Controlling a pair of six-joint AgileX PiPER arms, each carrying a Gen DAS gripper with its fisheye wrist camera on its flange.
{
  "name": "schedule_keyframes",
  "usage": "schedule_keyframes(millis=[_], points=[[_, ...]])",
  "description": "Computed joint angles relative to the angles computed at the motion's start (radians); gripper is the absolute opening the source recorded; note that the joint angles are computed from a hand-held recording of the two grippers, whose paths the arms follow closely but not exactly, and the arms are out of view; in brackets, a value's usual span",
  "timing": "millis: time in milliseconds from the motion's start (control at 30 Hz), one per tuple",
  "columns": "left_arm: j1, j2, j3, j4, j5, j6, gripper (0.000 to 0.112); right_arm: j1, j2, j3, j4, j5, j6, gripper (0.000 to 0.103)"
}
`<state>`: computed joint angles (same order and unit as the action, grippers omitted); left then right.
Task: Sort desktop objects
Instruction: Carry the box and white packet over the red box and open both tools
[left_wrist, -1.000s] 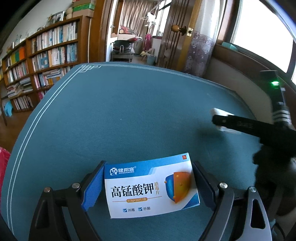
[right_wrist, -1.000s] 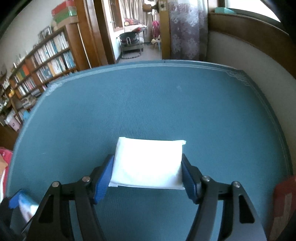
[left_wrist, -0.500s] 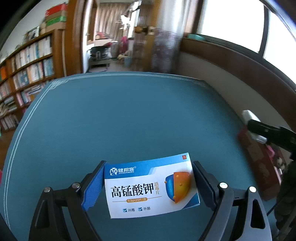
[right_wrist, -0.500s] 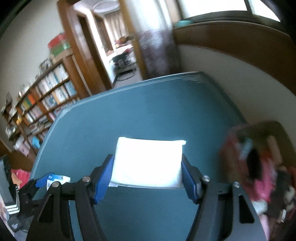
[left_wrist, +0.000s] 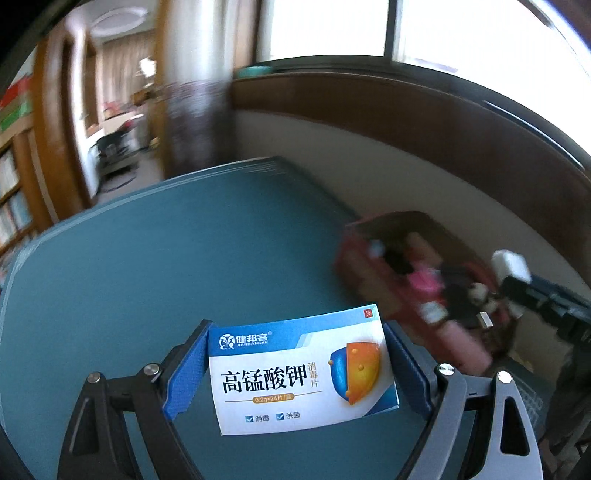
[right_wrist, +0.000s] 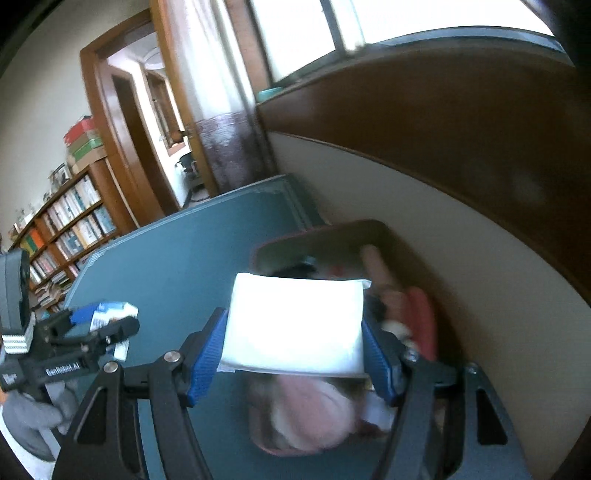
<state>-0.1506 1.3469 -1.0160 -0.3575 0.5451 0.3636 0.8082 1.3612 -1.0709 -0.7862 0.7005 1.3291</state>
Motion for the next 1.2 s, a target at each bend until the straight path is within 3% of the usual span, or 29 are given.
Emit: schedule_keyframes(millis=[200, 433, 633, 767, 900, 1033, 1133, 1200], points=[[-0.195, 0.110, -0.162, 0.115, 0.020, -0.152, 0.091, -0.085, -0.103, 0.130, 0.067, -0.086, -0.083, 0.072], [-0.311, 0.278, -0.387, 0.233, 0.049, -0.269, 0.091, -0.134, -0.141, 0.191, 0.075, -0.161, -0.123, 0.072], [-0.341, 0.405, -0.493, 0.263, 0.039, -0.323, 0.091, -0.174, -0.105, 0.191, 0.095, -0.208, -0.168, 0.072], [-0.326, 0.479, -0.560, 0.194, 0.069, -0.294, 0.091, -0.200, -0.050, 0.163, 0.115, -0.235, -0.225, 0.075], [-0.326, 0.471, -0.530, 0.196, 0.049, -0.296, 0.091, -0.228, -0.048, 0.174, 0.188, -0.262, -0.280, 0.080], [-0.301, 0.449, -0.511, 0.165, 0.025, -0.267, 0.091, -0.218, -0.097, 0.213, 0.161, -0.253, -0.233, 0.081], [-0.289, 0.427, -0.499, 0.104, 0.011, -0.208, 0.103, -0.201, -0.151, 0.248, 0.135, -0.223, -0.178, 0.081], [-0.290, 0.427, -0.515, 0.086, 0.023, -0.189, 0.103, -0.185, -0.185, 0.267, 0.116, -0.199, -0.130, 0.081]])
